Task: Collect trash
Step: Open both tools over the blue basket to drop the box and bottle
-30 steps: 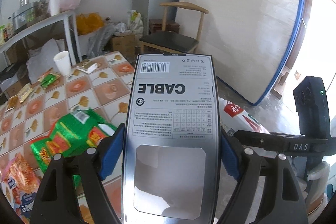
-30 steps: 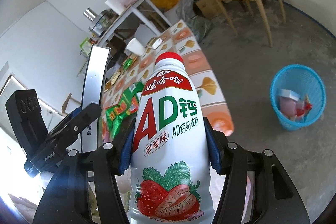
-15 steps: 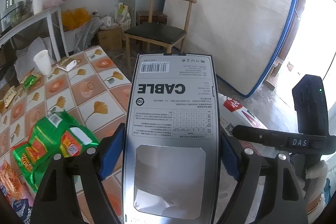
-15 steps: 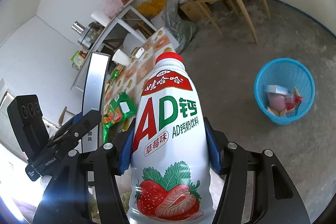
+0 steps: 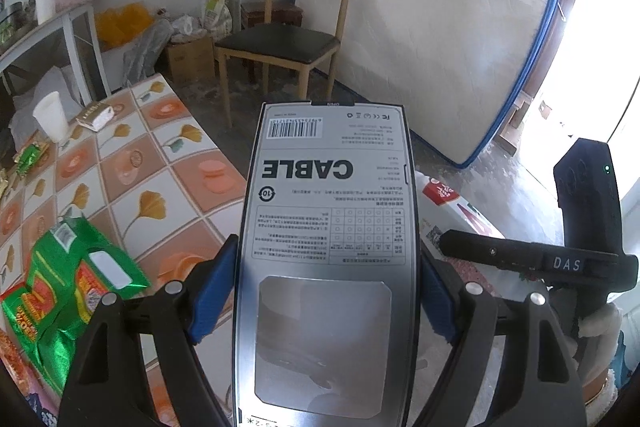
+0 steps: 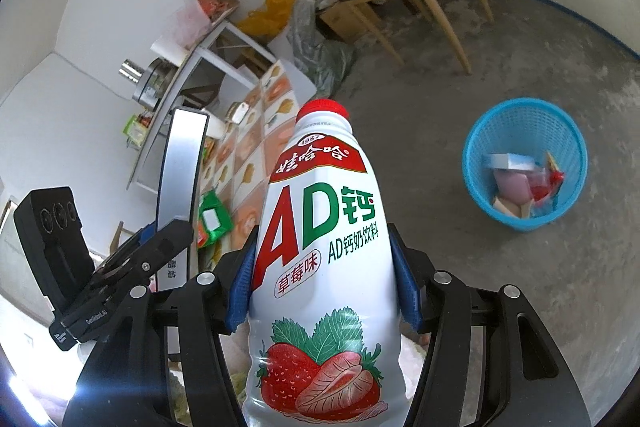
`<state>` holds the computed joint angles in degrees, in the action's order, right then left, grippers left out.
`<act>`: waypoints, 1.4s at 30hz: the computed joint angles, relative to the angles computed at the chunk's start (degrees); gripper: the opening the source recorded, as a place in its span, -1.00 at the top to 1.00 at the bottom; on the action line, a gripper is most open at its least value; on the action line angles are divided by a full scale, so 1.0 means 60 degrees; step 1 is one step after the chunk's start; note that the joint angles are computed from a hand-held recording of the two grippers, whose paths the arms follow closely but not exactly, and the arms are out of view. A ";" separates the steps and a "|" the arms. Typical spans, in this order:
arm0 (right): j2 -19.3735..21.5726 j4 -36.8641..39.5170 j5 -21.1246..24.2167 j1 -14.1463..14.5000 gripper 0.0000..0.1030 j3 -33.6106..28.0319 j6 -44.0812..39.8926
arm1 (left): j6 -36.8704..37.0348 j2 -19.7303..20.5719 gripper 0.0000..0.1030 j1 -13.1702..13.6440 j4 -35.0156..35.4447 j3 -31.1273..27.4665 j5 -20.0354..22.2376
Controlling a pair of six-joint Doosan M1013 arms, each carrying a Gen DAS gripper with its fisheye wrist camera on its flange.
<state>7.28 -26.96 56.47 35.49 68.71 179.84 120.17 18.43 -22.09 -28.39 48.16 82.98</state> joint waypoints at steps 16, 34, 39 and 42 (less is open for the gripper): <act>-0.1414 -0.1439 0.0749 0.0145 -0.08 0.2349 0.4409 | -0.1338 0.1942 -0.54 -0.0990 -0.0291 -0.2363 0.2404; -0.1746 -0.0165 -0.1581 -0.1871 -0.30 0.4221 0.5054 | -0.3522 0.3891 -0.61 -0.2535 0.0766 -0.3778 0.3789; -0.1674 -0.0237 -0.1288 -0.1875 -0.30 0.4268 0.5237 | -0.3425 0.3711 -0.61 -0.2569 0.0680 -0.3240 0.3270; -0.1710 -0.0378 -0.1209 -0.1694 -0.30 0.4343 0.5401 | -0.3030 0.3439 -0.61 -0.2487 0.0634 -0.2794 0.3014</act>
